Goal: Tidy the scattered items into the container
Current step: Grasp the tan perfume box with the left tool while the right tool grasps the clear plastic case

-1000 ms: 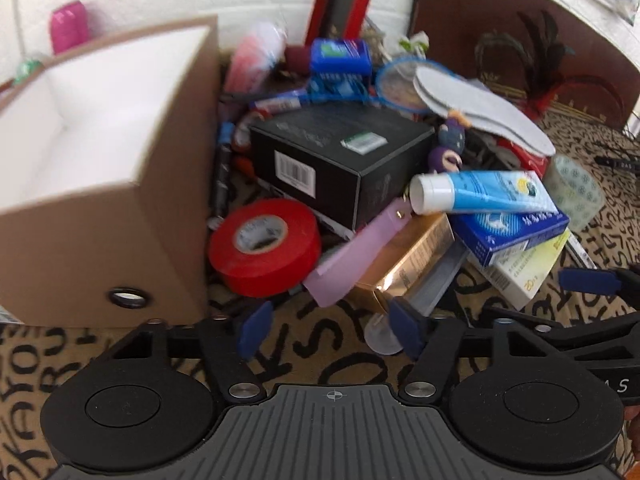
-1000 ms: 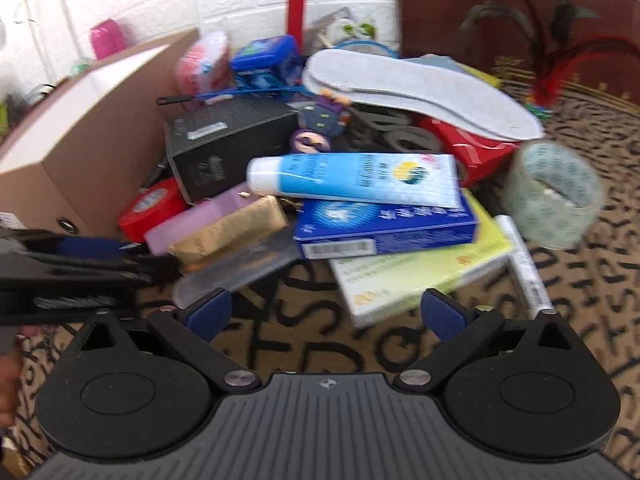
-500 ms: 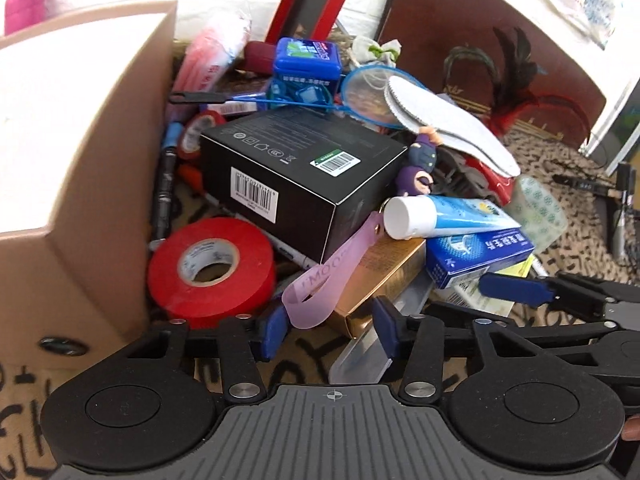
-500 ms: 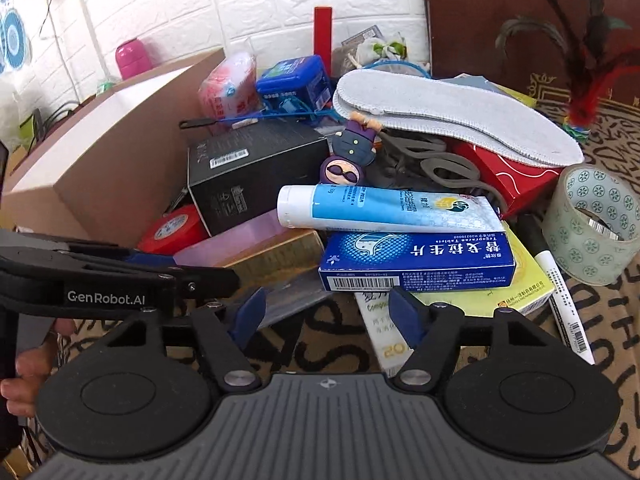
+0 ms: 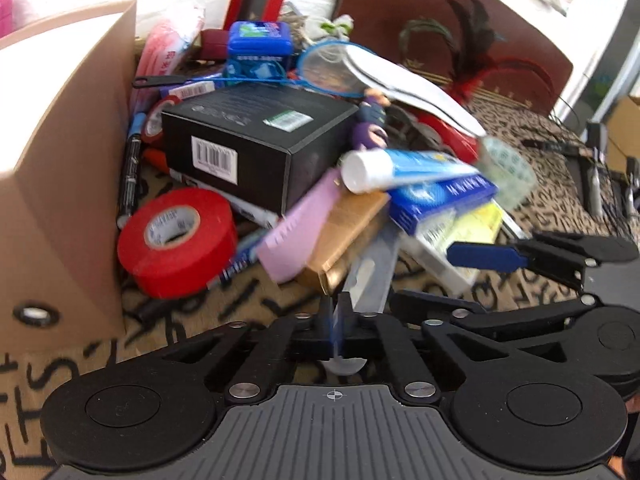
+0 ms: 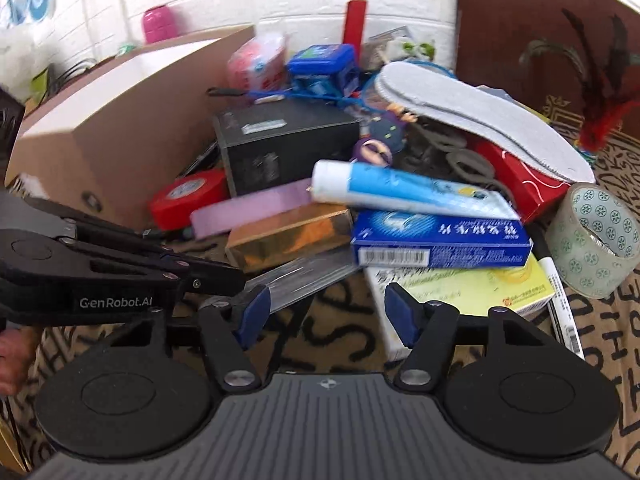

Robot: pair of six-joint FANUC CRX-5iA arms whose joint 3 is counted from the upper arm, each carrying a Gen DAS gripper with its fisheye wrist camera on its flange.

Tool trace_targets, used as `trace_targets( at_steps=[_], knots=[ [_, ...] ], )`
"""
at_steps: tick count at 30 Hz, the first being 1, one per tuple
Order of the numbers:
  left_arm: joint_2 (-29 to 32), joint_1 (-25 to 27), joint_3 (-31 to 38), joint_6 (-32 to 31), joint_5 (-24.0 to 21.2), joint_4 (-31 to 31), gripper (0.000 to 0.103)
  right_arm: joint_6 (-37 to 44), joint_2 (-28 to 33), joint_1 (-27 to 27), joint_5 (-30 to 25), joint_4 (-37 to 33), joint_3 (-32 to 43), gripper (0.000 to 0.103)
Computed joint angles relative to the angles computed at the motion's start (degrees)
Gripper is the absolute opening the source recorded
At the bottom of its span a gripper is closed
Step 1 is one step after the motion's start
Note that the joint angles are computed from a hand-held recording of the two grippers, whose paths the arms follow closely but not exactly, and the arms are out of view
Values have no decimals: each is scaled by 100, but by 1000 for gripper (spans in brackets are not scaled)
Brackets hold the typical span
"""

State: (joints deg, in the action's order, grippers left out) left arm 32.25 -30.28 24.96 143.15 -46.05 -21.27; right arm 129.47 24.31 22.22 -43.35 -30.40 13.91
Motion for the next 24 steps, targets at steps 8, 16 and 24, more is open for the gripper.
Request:
trace_targets(
  at_steps=[8, 16, 24],
  knots=[
    [-5, -214, 139, -238, -313, -208, 33, -190, -144, -118, -369, -80, -118, 60],
    [58, -80, 406, -295, -331, -559, 39, -131, -37, -114, -520, -422, 83, 62],
    [373, 11, 686, -481, -190, -587, 64, -185, 166, 218, -307, -201, 129, 76]
  ],
)
